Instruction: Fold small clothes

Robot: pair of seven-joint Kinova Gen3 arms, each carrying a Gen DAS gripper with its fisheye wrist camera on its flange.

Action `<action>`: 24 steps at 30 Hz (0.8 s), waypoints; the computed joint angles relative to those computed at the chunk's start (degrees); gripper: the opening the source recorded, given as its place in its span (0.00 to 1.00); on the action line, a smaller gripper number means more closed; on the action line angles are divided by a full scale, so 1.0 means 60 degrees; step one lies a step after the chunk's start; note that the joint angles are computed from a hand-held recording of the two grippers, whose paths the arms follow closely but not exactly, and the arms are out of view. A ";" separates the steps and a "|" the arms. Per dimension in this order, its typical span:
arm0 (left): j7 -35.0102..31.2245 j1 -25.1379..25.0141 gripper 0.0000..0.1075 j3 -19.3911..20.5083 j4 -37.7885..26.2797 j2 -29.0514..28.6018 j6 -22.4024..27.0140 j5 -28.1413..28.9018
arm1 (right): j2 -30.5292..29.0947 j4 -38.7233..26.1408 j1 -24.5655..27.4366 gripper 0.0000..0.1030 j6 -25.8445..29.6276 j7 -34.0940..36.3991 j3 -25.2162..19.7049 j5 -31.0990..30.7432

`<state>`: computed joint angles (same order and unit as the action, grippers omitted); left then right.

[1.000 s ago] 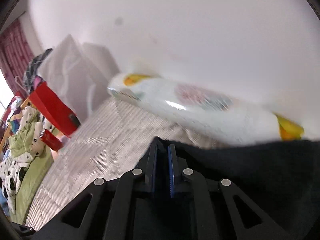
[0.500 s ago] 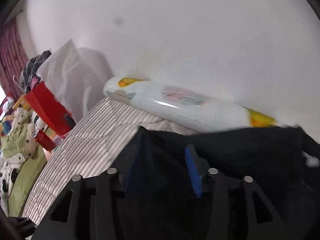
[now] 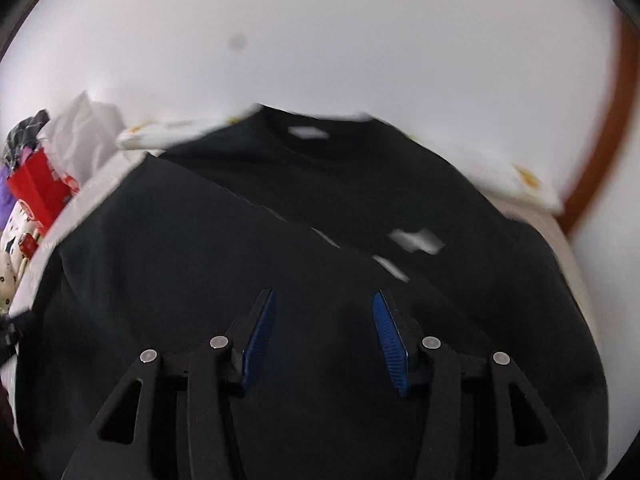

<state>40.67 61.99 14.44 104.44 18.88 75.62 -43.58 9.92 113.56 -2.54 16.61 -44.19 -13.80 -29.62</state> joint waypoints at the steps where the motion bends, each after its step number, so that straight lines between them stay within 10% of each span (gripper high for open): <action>1: 0.0276 0.0222 0.34 0.0012 -0.0052 0.0033 0.0107 -0.0070 | -0.0221 0.0288 0.0442 0.49 -0.0029 0.0388 0.0078 -0.0261; 9: 0.0975 0.0848 0.52 0.0136 -0.0426 0.0411 0.0293 -0.0272 | -0.0568 0.1404 0.3982 0.72 -0.0899 0.3495 0.0628 -0.2437; 19: 0.0918 0.1261 0.52 -0.0217 -0.1257 0.1066 0.0706 0.0095 | 0.1058 0.0987 0.6609 0.72 -0.1137 0.6386 -0.0267 -0.4143; 24: 0.0753 0.1181 0.52 -0.0312 -0.1392 0.1070 0.0882 0.0457 | 0.1424 0.0537 0.6745 0.55 -0.1074 0.5280 -0.0597 -0.3151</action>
